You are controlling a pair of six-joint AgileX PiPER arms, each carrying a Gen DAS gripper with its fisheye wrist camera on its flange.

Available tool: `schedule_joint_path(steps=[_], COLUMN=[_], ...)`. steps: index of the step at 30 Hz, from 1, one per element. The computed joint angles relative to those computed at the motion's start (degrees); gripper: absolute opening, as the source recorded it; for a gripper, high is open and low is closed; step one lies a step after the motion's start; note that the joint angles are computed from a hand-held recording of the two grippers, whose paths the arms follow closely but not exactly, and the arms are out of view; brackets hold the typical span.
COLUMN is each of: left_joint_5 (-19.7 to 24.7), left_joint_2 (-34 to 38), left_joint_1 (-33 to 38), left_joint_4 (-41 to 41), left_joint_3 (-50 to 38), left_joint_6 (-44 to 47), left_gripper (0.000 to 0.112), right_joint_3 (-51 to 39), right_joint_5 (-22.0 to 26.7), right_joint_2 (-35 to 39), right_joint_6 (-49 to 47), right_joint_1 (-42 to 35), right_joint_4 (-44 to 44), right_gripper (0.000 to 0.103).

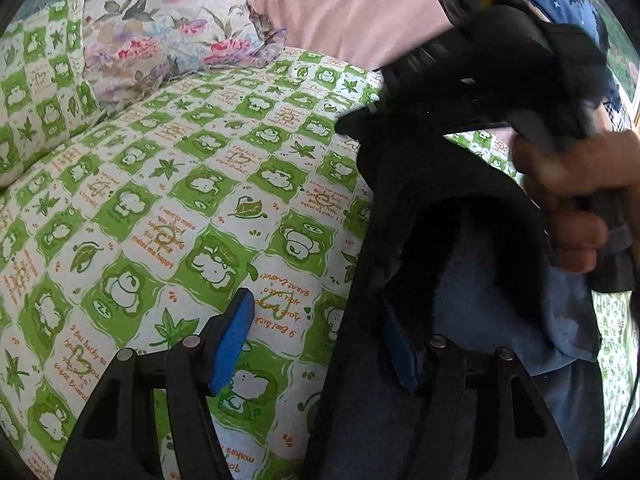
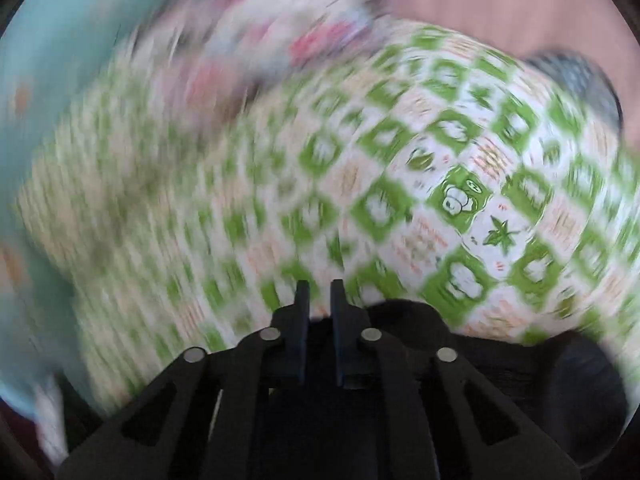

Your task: Fold small clothes

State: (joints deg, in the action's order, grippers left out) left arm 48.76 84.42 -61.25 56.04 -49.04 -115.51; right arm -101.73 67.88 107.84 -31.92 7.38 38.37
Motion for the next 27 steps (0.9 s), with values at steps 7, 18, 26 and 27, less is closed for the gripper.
schedule_joint_path(steps=[7,18,26,27], left_joint_5=[-4.56,-18.67,-21.92,-20.98], left_joint_2=[-3.94,-13.21,-3.82,-2.68], left_joint_1=[2.42,18.04,28.84,28.49], left_joint_4=[-1.82,-17.84,-49.94,-49.37], left_joint_3=[3.72,2.3,-6.16,-6.98], left_joint_6=[0.56,25.3,62.57,62.29], left_gripper=[0.058,0.058,0.058,0.058], right_joint_3=[9.24,40.35,44.04,44.3], right_joint_5=[-4.42,-3.68,-5.77,-7.65], right_joint_2=[-1.94,-29.13,-28.11,-28.11], right_joint_6=[-0.01,-19.83,-23.52,-21.89], right_joint_1=[-6.69,-51.12,-57.72,-56.05], right_joint_4=[10.46,13.06,4.44,2.1], right_gripper=[0.023,0.043,0.044,0.042])
